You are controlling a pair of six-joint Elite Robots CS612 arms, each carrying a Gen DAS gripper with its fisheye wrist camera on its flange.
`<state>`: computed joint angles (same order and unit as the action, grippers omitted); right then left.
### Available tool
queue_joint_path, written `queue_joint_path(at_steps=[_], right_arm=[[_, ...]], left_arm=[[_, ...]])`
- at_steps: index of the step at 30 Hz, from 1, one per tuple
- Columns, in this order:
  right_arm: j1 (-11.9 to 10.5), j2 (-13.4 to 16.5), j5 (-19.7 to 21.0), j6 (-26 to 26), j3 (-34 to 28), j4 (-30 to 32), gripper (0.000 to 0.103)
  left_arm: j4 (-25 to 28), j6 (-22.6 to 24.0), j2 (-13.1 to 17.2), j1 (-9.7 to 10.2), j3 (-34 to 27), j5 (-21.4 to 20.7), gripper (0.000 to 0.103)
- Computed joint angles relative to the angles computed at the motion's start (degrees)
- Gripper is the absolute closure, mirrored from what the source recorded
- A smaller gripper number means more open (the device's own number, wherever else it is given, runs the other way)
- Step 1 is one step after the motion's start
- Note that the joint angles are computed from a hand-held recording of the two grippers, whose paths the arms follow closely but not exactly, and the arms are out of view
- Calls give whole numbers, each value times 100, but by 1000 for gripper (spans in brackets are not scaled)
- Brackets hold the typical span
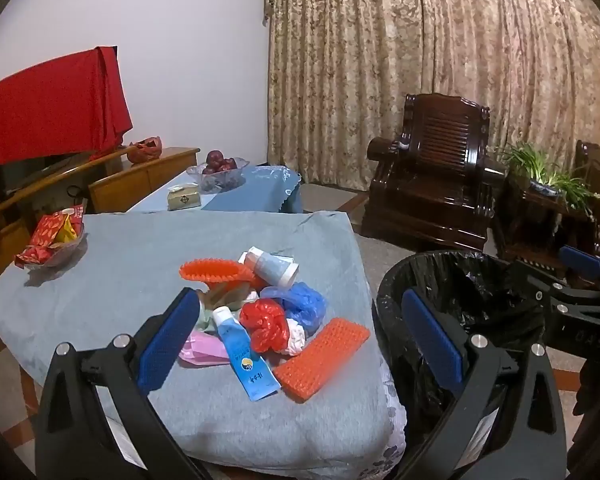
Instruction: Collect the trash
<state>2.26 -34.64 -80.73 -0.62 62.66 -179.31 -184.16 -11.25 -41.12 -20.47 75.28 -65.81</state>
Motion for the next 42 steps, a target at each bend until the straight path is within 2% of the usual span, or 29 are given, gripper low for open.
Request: queue_joint_path(at_steps=[25,26,42], right_arm=[[11,17,-16,-16,-71,51,6],[12,17,-17,-16,-68,44,6],[18,12,-16,-16,-59,41,6]], left_arm=[[34,14,87,83,-192,-62,5],[-42,-44,-2,56,-39,-22,5],[-57,-45,2,59,-38,-18,5]])
